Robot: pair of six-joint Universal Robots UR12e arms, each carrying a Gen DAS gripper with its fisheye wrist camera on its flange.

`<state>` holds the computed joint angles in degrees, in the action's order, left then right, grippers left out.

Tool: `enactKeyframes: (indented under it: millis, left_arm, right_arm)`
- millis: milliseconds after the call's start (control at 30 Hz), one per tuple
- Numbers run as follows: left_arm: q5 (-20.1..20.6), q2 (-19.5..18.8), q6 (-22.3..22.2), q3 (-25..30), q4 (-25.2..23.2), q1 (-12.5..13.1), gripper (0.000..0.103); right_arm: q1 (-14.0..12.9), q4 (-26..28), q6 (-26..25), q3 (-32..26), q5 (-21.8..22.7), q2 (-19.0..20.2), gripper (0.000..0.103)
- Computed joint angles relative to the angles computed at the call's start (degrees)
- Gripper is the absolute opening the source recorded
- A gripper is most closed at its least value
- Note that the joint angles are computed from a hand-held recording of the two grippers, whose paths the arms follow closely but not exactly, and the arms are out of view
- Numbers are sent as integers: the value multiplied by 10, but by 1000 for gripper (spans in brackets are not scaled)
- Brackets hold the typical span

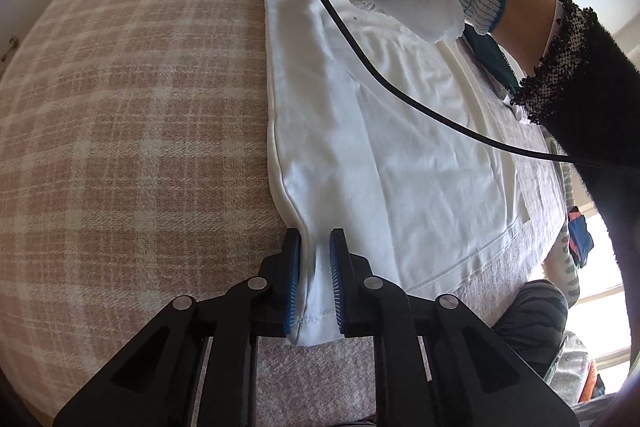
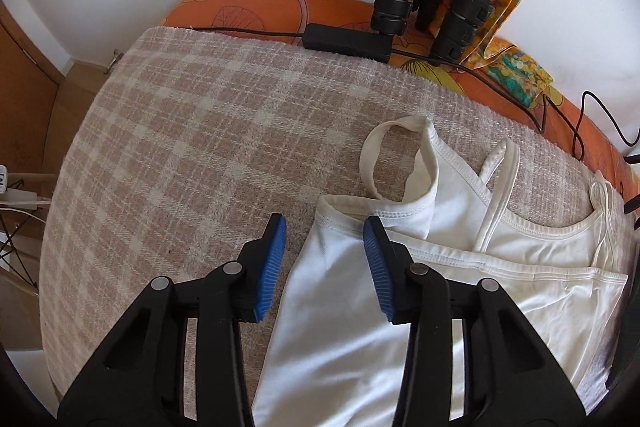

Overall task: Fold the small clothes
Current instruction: 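Close left tool on the side hem while right tool grips the shoulder edge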

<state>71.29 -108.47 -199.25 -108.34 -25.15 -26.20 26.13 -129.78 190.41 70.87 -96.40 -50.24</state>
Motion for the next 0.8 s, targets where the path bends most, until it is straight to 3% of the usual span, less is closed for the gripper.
enactKeyframes:
  millis: [133,233,500,800]
  left_arm:
    - [-25,-2,-7,-6,28,5,4]
    - [-22,0,-6,-7,27,5,4]
    - [-30,9,10,-12,41,8,3]
    - [-51,1,49,19,34,-11,2]
  right_arm:
    - [2,-2,-8,-7,-12,8,19]
    - [-4,-8,-8,0,4,3,10]
    - [-17,-43,-24,40,31,-30,7]
    - [-41,-90,-42,96,44,-77,7]
